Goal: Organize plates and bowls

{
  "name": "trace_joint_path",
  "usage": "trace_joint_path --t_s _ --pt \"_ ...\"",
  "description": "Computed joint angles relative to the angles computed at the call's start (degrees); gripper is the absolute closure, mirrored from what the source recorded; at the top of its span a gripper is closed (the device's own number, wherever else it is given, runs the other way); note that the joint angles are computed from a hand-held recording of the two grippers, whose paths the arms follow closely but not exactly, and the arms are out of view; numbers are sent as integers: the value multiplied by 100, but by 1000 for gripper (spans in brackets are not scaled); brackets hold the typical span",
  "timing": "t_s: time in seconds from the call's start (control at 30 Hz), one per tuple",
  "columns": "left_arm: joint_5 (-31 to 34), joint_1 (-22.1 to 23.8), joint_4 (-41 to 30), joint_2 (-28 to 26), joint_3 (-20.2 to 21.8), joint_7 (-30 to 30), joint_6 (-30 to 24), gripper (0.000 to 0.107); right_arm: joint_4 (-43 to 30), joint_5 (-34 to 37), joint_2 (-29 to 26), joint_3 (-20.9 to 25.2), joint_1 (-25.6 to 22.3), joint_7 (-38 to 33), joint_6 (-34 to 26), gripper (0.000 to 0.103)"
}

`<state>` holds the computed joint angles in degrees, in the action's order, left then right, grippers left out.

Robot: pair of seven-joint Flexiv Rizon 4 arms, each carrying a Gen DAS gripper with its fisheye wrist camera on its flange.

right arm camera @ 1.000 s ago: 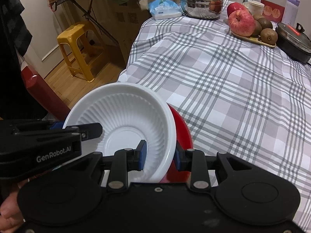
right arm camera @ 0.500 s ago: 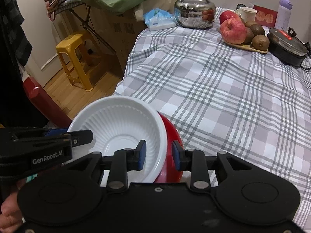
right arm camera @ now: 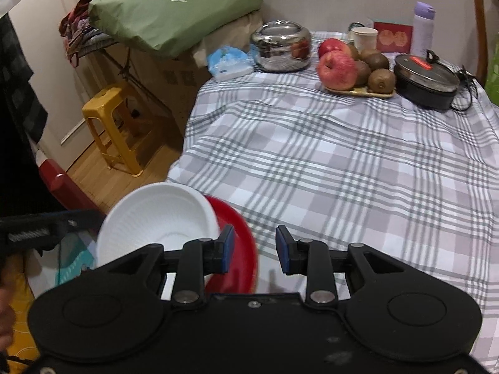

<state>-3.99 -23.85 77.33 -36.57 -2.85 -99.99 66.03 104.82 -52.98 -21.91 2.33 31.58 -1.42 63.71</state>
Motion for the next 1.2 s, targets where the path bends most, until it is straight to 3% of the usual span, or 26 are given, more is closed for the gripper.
trace_joint_path --t_s 0.27,0.43,0.73,1.07,1.2 --pt "233 -65 -7 -8 282 -321 -115 77 63 472 -82 127 -38 -232 -177 71" --pt "254 29 -50 -109 252 -457 -378 77 27 776 -236 166 -16 -445 -89 71" --pt "69 215 -48 -284 15 -119 -652 79 -191 1177 -509 115 107 -838 6 73" --pt "-122 301 21 -283 -32 7 -614 79 -281 1449 -626 19 169 -1119 96 79" --pt "-290 448 163 -208 -222 332 -575 79 -268 1486 -644 6 173 -1243 148 80"
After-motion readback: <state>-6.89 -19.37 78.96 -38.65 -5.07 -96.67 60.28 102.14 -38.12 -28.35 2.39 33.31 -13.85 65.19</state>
